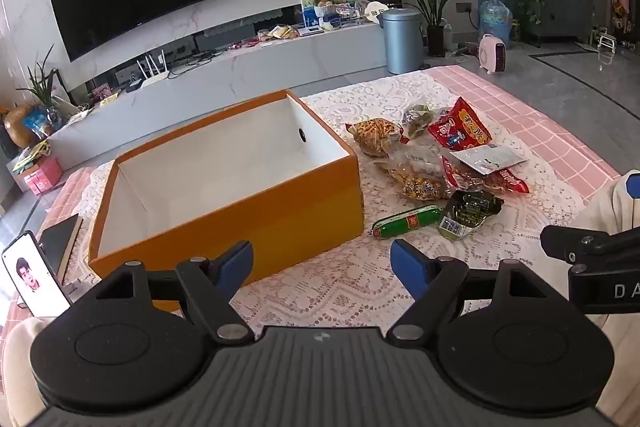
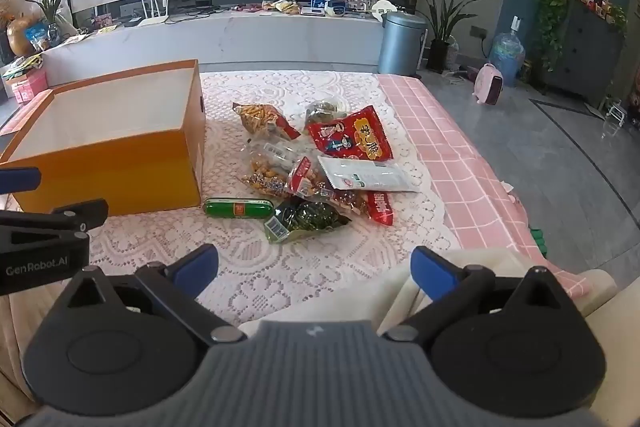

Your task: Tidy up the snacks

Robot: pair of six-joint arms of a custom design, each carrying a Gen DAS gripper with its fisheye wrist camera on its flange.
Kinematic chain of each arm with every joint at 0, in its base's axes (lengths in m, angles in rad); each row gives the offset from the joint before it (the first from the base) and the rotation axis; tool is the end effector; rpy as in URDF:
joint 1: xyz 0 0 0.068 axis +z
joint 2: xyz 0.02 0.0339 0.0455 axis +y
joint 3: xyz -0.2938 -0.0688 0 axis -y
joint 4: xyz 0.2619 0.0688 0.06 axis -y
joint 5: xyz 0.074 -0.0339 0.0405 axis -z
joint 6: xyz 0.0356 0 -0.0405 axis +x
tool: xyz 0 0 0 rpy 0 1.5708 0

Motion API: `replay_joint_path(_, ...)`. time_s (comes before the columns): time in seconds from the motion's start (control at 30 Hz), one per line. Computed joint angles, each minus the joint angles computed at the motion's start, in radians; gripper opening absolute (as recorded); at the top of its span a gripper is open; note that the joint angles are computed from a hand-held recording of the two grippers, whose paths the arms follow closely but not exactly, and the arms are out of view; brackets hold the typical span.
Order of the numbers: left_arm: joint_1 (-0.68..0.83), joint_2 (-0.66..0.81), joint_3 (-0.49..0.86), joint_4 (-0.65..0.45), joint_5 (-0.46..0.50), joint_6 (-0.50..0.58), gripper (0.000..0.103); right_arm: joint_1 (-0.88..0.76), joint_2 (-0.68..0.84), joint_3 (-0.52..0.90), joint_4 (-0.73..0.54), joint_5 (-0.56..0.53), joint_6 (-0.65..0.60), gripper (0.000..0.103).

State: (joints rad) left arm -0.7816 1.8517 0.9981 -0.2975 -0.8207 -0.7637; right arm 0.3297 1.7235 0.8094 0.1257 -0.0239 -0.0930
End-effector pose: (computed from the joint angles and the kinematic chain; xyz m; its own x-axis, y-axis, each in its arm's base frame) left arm 0.2731 -0.2343 0.1481 -0.6539 -0.0153 -0.7564 -0.2543 0.9461 0.2008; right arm 0.3303 0.1139 0.1554 -0.6366 -0.3160 -0.7035 -0.4005 0.9150 -0.0486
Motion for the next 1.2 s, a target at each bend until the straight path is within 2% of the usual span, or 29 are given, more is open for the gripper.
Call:
replay_joint_path(0.1, -0.009, 0.008, 0.009, -0.008, -0.022, -0.008, 0.092, -0.002, 0.000, 0.010, -0.016, -0.003, -0.004, 0.099)
replay_joint_path(0.23, -0.020, 0.001, 0.015, -0.031, 0.001, -0.035, 0.092, 0.008, 0.007, -0.003, 0.007, 0.011, 0.001, 0.099)
replay_joint_path(0.3, -0.003, -0.005, -0.004, -0.005, 0.015, -0.025, 0.092, 0.005, 0.009, -0.001, -0.001, 0.005, -0.002, 0.099)
replay_joint_path(1.2, 0.011, -0.010, 0.001, -0.047, 0.020, -0.070, 0.092, 0.001, 0.006, 0.018, -0.042, 0.011, 0.013, 0.099)
